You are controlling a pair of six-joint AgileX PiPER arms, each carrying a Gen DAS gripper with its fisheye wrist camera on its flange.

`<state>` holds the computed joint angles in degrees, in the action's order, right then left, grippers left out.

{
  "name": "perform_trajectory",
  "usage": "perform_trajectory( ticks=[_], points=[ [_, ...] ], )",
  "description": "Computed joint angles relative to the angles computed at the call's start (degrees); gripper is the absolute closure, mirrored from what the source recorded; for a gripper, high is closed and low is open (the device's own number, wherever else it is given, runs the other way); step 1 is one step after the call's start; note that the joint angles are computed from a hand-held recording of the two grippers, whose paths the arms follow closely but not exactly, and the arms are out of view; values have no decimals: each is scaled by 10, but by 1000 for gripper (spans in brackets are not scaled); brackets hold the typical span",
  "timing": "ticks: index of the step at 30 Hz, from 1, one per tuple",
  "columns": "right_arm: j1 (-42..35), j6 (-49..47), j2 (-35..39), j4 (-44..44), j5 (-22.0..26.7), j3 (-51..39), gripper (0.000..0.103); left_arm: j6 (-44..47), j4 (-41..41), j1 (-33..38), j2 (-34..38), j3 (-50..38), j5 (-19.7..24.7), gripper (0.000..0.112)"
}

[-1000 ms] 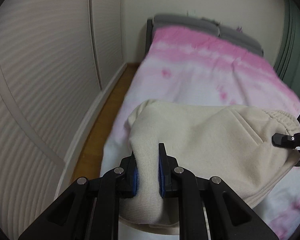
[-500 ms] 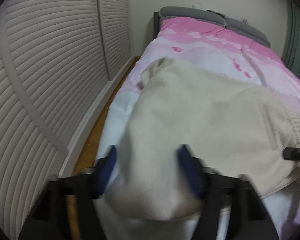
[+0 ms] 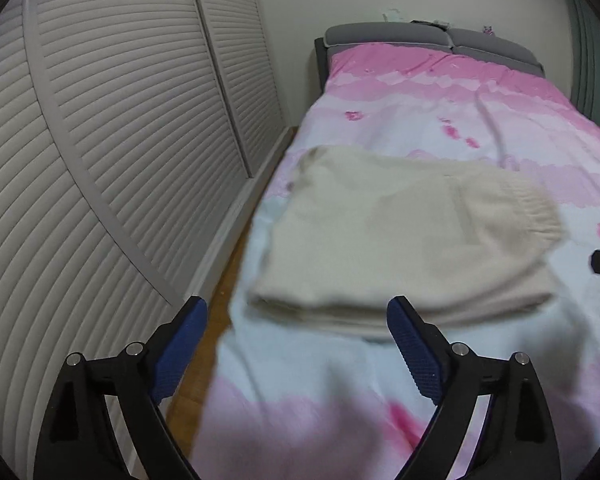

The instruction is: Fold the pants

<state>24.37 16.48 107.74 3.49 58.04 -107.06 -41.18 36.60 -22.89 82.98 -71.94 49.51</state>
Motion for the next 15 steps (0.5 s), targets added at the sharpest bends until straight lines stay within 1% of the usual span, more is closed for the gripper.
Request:
perform_trajectory(
  ticks=[2, 3, 5, 6, 9, 10, 11, 12, 15],
  points=[
    [19, 11, -62, -45, -17, 72, 19, -26, -6, -44, -16, -10, 36, 17],
    [21, 11, -85, -52, -18, 93, 19, -51, 1, -69, -22, -11, 48, 17],
    [24, 20, -126, -68, -29, 139, 19, -99, 12, -107, -32, 3, 54, 16],
    [47, 54, -127, -95, -38, 144, 18, -122, 22, -122, -34, 15, 52, 16],
    [92, 146, -173, -157, -56, 203, 14, -179, 57, -154, -47, 75, 37, 16],
    [105, 179, -187, -174, -71, 233, 13, -188, 64, -156, -49, 97, 22, 16],
    [117, 200, -182, -185, -82, 240, 13, -200, 78, -159, -51, 122, 6, 16],
    [128, 220, -184, -196, -97, 262, 13, -209, 91, -164, -53, 138, 1, 16],
    [161, 287, -198, -243, -137, 330, 13, -242, 122, -150, -62, 205, -45, 16]
  ],
)
